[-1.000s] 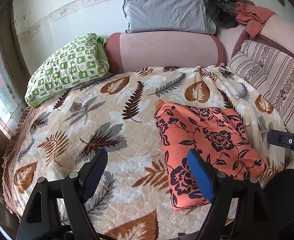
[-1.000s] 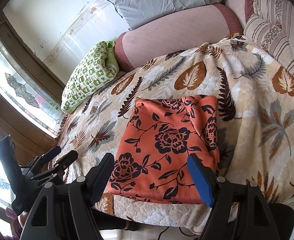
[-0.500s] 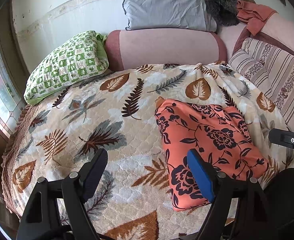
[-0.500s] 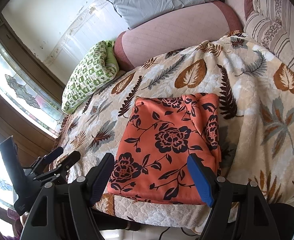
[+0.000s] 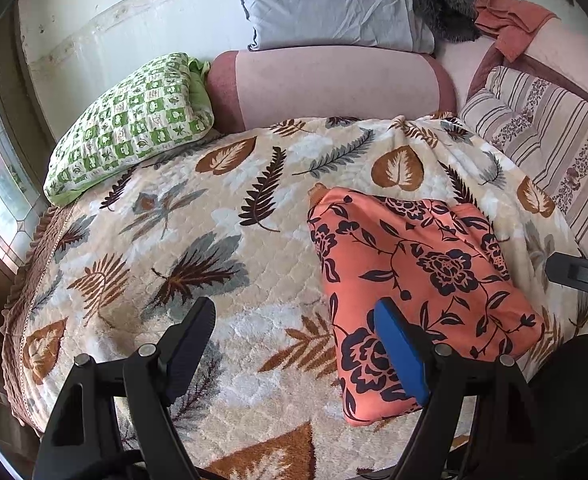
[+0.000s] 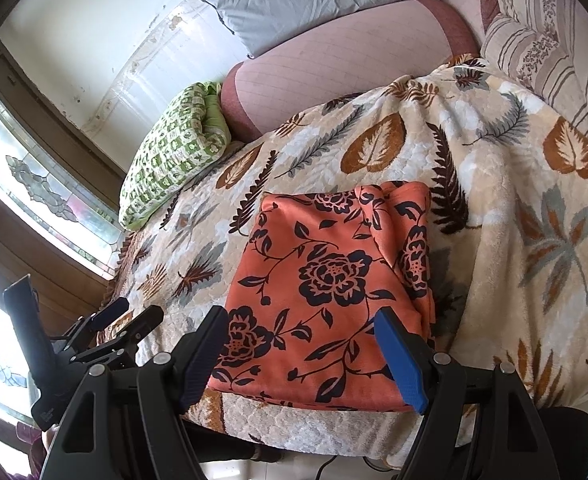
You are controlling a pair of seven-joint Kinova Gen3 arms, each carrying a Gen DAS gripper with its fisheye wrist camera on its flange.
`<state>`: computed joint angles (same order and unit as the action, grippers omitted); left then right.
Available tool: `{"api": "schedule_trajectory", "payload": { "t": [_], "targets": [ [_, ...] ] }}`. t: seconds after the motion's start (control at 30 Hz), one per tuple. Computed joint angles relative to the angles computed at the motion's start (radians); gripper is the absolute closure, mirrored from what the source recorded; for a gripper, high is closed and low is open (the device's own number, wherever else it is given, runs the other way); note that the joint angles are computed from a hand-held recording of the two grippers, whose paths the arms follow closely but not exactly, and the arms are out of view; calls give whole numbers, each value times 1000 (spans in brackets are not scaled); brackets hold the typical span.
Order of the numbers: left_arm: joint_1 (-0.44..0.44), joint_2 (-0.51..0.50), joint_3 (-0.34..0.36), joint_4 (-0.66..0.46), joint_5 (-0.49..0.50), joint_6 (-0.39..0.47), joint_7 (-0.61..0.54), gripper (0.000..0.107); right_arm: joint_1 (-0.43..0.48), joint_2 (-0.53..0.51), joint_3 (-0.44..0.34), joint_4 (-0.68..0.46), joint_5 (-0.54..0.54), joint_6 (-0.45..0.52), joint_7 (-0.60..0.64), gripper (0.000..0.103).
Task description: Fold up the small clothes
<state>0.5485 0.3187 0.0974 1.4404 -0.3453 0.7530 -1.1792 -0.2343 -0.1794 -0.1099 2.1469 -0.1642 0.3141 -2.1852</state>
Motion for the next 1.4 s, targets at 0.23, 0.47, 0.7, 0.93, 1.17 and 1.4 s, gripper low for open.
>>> {"api": "schedule_trajectory", "payload": {
  "t": [0.23,0.47,0.7,0.93,1.17,1.4],
  "targets": [
    [8,19,-2,-21,-2,17,-2,25,-26,4,45,13,-56,-14,61,24],
    [17,36,-6,-40,-4,35,-5,25,-46,9,85,23,-120,-25,128,24],
    [29,56,-7,-64,-5,52,-13,25,-36,14,87,24,-149,-24,163,24],
    [40,76,-10,-89,-4,66,-22,25,-51,18,119,40,-209,-42,221,24],
    [53,98,-13,-118,-1,82,-33,25,-77,22,176,51,-301,-43,320,24],
    [61,117,-17,-141,4,93,-40,25,-77,31,203,54,-390,-37,420,24]
  ]
}}
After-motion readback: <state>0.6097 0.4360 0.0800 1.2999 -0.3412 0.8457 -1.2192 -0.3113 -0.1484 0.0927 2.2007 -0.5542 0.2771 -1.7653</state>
